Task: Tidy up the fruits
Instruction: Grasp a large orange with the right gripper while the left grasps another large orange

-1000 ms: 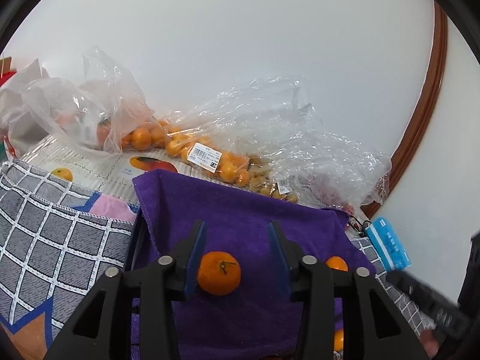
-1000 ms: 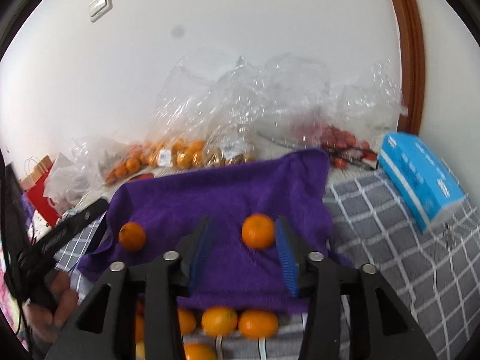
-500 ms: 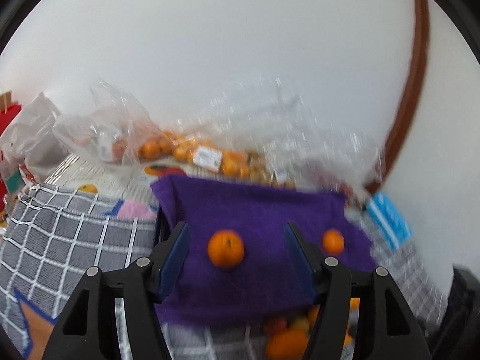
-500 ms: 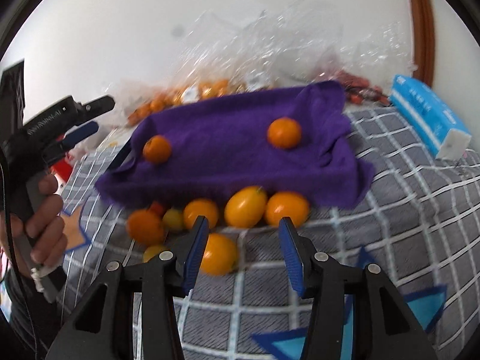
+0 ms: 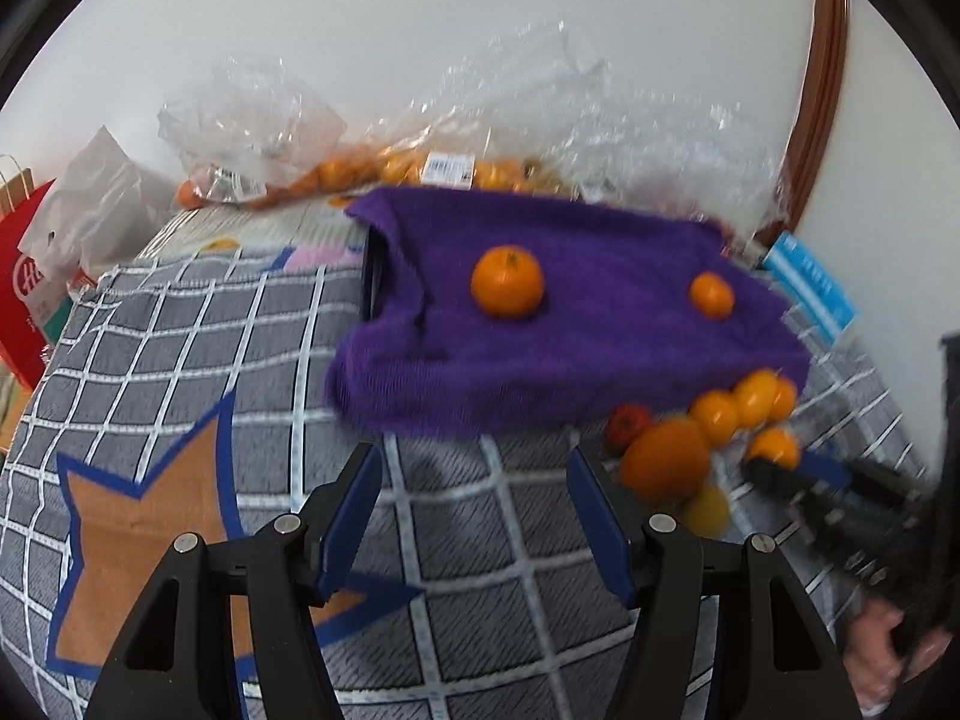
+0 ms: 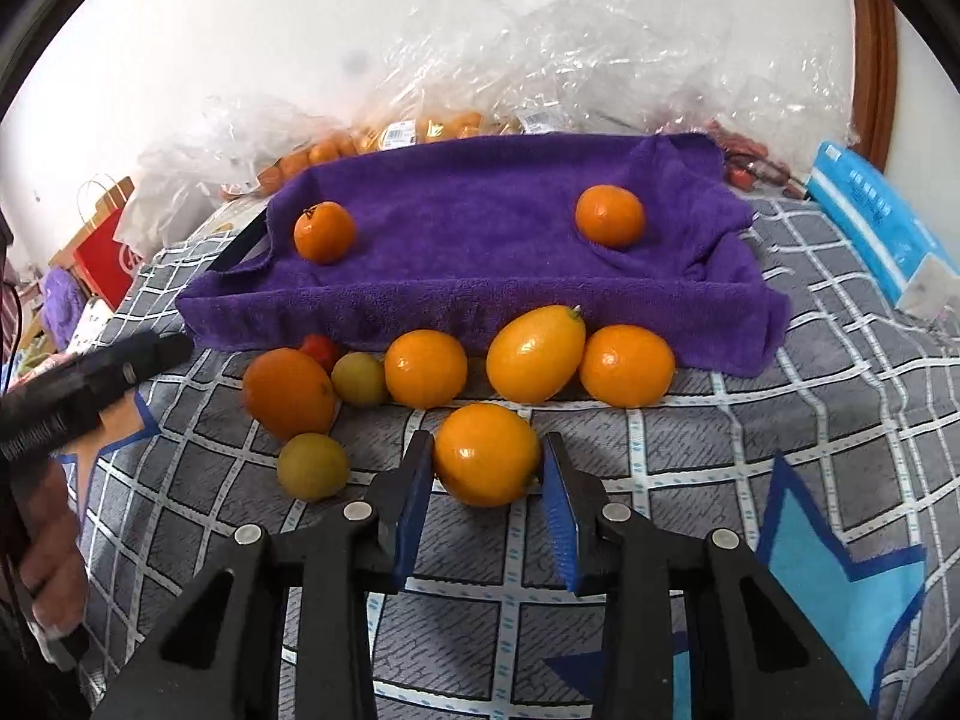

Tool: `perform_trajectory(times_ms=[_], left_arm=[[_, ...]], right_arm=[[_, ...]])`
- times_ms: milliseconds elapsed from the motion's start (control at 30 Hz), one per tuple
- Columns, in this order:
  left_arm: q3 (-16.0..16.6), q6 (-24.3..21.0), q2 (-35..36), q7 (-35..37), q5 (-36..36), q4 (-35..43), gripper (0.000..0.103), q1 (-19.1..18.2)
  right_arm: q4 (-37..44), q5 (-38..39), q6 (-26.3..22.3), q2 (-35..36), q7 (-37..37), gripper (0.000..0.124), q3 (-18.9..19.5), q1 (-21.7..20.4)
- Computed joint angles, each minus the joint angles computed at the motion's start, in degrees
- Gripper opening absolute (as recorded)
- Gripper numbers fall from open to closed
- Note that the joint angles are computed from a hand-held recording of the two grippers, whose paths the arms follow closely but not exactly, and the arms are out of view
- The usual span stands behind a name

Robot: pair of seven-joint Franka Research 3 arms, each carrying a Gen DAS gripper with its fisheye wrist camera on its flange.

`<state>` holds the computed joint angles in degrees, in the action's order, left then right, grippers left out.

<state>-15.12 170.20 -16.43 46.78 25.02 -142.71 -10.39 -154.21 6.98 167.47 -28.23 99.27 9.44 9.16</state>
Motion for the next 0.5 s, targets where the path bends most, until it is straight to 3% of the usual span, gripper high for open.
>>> perform_trajectory(times_ms=[167, 233, 333, 500], left_arm=[[1.6, -0.2, 0.1, 3.8, -2.1, 0.1, 0.057, -2.9], [7.9, 2.5, 0.3, 11.9, -11.1, -0.6, 0.057, -10.7], [14.7, 4.5, 1.5, 21.9, -22.8, 0.2, 0.057, -20.0], [18.4, 2.0, 5.5, 32.9, -36.2, 4.6, 0.057, -26.5]], right_arm=[[-1.6, 3.2, 3.2, -1.3, -1.8, 0.036, -2.8, 2.5], [-1.8, 3.3, 3.5, -1.6, -0.6, 0.036, -1.4, 0.7], [-2.1, 2.1, 3.5, -2.4, 2.0, 0.036, 1.1, -2.9], [-2.8, -2.7, 1.6, -4.5, 6.8, 0.036, 5.2, -10.0]])
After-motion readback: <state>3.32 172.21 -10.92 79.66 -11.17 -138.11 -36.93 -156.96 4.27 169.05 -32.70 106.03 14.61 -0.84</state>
